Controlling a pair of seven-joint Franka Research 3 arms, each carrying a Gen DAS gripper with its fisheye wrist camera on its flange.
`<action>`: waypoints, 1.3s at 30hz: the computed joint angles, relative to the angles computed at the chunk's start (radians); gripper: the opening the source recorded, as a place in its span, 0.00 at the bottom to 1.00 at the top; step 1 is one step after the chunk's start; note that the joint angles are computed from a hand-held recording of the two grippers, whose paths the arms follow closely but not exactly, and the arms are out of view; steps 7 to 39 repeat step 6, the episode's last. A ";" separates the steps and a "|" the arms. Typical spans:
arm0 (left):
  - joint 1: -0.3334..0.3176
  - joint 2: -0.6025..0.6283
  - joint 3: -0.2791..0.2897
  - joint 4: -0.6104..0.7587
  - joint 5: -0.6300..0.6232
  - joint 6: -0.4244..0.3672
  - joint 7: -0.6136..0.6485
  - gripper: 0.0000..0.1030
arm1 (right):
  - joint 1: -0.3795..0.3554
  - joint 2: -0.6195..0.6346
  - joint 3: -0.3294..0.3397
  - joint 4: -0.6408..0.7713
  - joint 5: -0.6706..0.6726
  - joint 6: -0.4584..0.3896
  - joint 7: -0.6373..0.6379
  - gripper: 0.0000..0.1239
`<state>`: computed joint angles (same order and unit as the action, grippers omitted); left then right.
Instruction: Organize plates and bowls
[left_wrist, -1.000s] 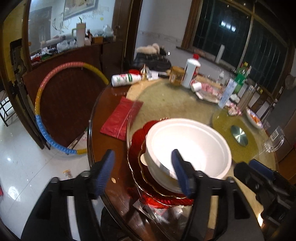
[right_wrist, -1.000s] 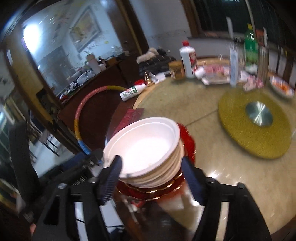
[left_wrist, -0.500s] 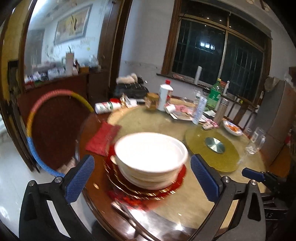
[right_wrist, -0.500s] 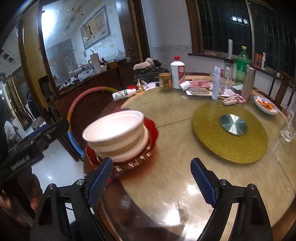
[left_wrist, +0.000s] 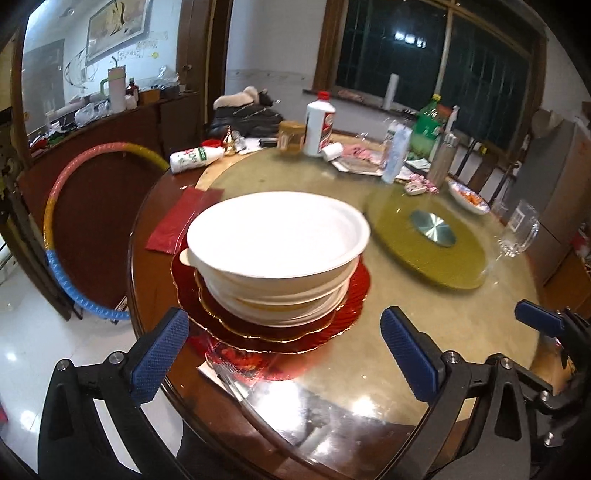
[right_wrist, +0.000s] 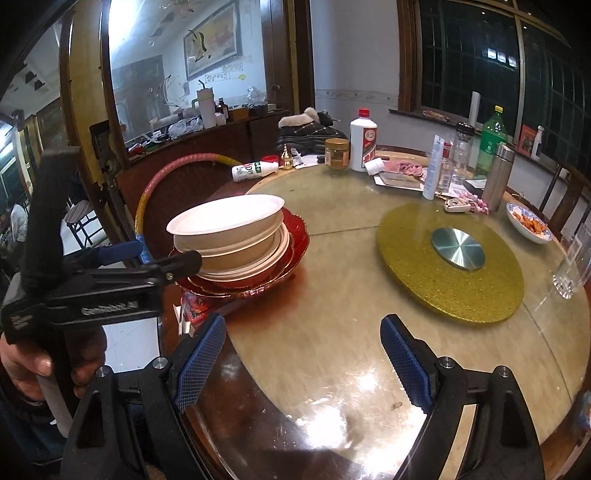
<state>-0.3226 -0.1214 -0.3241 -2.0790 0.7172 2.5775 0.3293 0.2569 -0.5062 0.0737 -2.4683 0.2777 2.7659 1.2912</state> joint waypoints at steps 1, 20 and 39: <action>0.000 0.000 -0.001 0.000 0.005 -0.007 -0.003 1.00 | 0.002 0.008 -0.003 0.007 0.003 -0.001 -0.001 0.71; -0.007 0.016 -0.006 0.021 0.013 -0.052 0.015 1.00 | 0.013 0.014 -0.005 0.011 0.010 -0.003 -0.014 0.71; -0.007 0.016 -0.006 0.021 0.013 -0.052 0.015 1.00 | 0.013 0.014 -0.005 0.011 0.010 -0.003 -0.014 0.71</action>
